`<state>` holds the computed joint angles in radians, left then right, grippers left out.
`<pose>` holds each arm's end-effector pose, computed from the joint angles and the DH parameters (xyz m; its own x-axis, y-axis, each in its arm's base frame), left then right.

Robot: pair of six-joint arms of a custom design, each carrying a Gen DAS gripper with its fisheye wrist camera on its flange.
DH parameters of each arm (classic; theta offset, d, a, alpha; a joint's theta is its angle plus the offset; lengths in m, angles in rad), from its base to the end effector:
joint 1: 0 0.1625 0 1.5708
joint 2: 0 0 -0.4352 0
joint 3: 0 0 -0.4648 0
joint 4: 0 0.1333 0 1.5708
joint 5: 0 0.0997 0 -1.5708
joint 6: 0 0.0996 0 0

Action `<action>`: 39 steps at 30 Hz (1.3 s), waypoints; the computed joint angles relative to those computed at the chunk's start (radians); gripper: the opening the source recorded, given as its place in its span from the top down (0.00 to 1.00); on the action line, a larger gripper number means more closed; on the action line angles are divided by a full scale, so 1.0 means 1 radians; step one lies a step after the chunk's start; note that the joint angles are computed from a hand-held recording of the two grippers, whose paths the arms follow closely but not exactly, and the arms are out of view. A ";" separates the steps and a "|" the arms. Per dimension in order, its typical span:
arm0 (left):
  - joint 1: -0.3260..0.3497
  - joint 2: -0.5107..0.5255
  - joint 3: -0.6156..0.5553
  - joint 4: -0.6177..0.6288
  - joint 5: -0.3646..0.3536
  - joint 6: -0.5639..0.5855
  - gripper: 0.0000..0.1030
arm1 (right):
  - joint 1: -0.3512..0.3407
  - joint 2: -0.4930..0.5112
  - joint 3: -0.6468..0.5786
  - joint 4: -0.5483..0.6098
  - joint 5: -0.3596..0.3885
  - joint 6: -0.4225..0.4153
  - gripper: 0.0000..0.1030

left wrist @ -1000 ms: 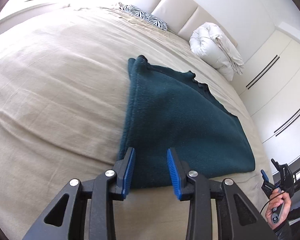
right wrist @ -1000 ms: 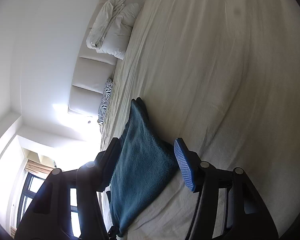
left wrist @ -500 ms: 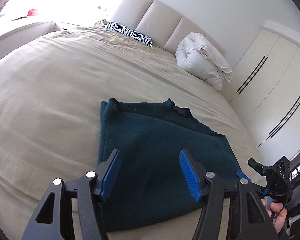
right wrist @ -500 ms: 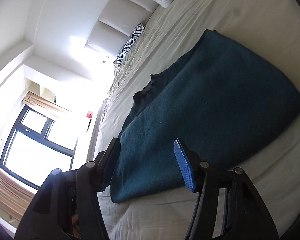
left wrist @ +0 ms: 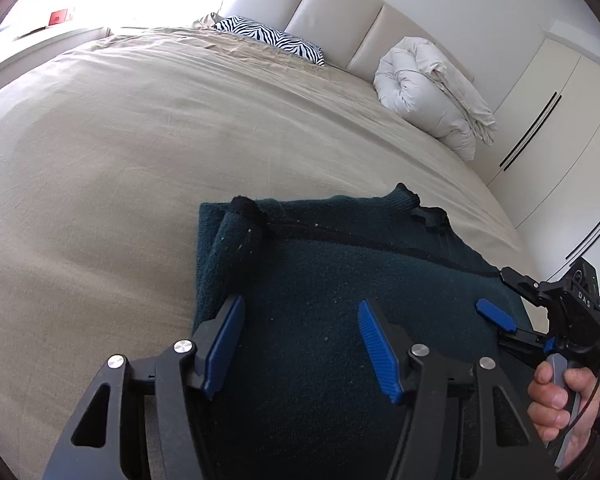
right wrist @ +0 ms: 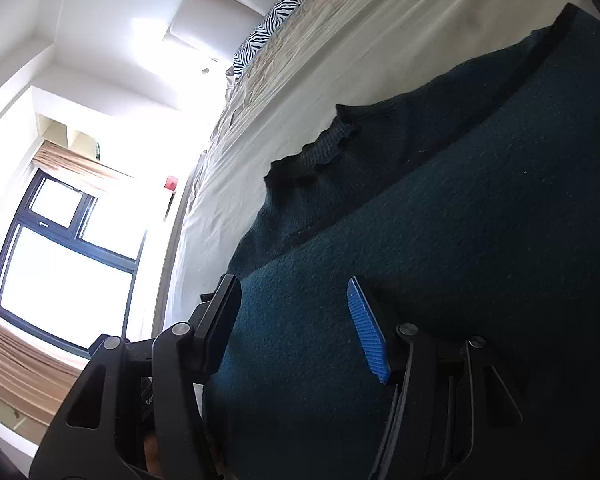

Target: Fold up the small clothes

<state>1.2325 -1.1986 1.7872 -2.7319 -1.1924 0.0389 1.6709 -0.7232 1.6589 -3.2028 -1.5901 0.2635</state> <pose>-0.0648 -0.6968 0.2861 -0.9314 0.1504 -0.3314 0.3154 0.7877 -0.5292 0.2049 -0.7255 0.0639 -0.9816 0.1143 -0.1528 0.1854 0.7598 -0.6231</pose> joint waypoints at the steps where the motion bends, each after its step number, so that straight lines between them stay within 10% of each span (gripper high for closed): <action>1: 0.003 -0.001 -0.002 0.003 -0.009 0.006 0.40 | -0.019 -0.011 0.015 -0.027 0.020 0.012 0.48; 6: 0.022 -0.043 0.008 -0.014 -0.067 -0.075 0.44 | -0.093 -0.109 0.127 -0.205 0.007 0.100 0.48; 10: -0.001 -0.124 0.082 -0.075 0.015 -0.119 0.17 | -0.089 -0.187 0.216 -0.268 -0.032 0.081 0.45; 19: 0.069 -0.171 0.062 0.194 -0.199 -0.285 0.38 | -0.020 -0.165 0.217 -0.070 0.068 -0.026 0.46; 29: 0.105 -0.140 -0.015 0.397 -0.362 -0.374 0.37 | 0.031 -0.087 0.130 0.060 0.105 -0.004 0.45; 36: 0.120 -0.110 -0.037 0.440 -0.415 -0.398 0.83 | 0.038 -0.031 0.049 0.131 0.138 0.014 0.45; 39: 0.132 -0.118 -0.020 0.408 -0.441 -0.399 0.85 | 0.045 0.003 -0.002 0.183 0.151 0.002 0.46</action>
<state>1.3645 -1.3169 1.7671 -2.3237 -1.6333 -0.3598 1.7155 -0.7198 1.6571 -3.0197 -1.4387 0.2655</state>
